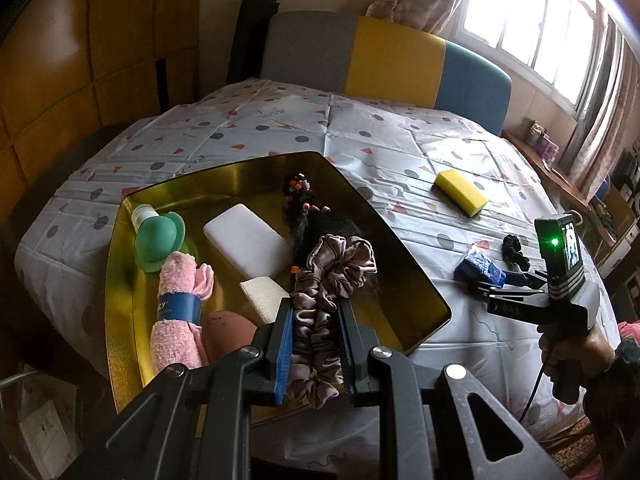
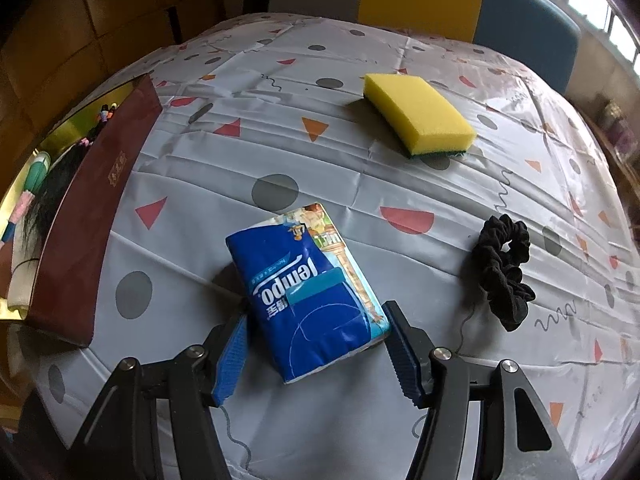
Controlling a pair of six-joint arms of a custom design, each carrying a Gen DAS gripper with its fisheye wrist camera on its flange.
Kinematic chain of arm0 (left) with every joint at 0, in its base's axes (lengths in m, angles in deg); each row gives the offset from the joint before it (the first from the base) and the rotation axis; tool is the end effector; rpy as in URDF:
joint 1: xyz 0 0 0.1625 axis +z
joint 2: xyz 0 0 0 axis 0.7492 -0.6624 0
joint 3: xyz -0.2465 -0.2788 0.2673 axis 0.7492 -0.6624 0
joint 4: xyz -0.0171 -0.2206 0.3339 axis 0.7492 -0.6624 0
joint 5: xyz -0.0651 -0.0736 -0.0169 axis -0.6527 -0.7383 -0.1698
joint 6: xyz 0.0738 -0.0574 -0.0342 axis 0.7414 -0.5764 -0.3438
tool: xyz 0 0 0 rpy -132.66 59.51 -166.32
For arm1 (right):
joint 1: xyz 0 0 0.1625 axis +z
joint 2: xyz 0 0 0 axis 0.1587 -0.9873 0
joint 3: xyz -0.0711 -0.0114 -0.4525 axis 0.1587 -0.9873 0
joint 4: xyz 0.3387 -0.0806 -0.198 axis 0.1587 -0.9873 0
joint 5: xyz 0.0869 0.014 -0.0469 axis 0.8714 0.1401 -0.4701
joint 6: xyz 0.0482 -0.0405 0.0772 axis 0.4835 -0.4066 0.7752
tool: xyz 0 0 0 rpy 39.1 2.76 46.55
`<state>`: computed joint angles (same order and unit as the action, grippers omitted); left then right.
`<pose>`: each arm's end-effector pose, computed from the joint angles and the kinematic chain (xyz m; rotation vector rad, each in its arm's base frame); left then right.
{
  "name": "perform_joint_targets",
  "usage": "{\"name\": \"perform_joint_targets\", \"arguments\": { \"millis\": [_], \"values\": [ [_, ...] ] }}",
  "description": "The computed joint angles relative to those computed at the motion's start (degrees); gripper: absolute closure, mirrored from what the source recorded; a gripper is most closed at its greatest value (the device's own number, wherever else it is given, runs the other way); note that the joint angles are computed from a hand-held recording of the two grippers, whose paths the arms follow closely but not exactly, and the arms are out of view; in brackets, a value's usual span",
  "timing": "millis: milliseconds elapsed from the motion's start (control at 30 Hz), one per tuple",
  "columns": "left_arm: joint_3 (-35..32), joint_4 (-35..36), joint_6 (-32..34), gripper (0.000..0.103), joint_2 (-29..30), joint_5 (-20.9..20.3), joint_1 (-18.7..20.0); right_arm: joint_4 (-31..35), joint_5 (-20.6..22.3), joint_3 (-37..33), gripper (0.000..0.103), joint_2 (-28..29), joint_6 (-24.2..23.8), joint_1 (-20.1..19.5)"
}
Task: Organize soft objects
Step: 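Grasp the blue Tempo tissue pack with the right tool while the left tool holds the scrunchie, then lower the brown scrunchie into the tray and open the left tool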
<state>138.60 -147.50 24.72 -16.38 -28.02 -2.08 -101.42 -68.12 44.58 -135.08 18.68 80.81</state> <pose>-0.2593 -0.5620 0.1514 0.6196 2.4363 -0.7290 0.0692 -0.5952 0.2191 0.2503 -2.2576 0.6015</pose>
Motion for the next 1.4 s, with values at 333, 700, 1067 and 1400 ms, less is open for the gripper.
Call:
{"name": "perform_joint_targets", "arguments": {
  "millis": [333,700,1067,1400],
  "values": [
    [0.1,0.5,-1.6,0.083,-0.7,-0.8,0.8,1.1,1.0,0.0,0.039,-0.6,0.3,-0.4],
    [0.4,1.8,-6.1,0.083,-3.7,-2.2,3.2,-2.0,-0.1,0.4,0.040,0.4,-2.0,0.1],
    [-4.9,4.5,-14.3,0.083,-3.5,-10.5,8.1,-1.6,-0.2,0.3,0.040,0.3,-2.0,0.1],
    [-17.1,7.9,-16.7,0.083,4.9,-14.0,11.0,-1.8,-0.6,0.1,0.040,0.5,-2.2,0.2]
  ]
}}
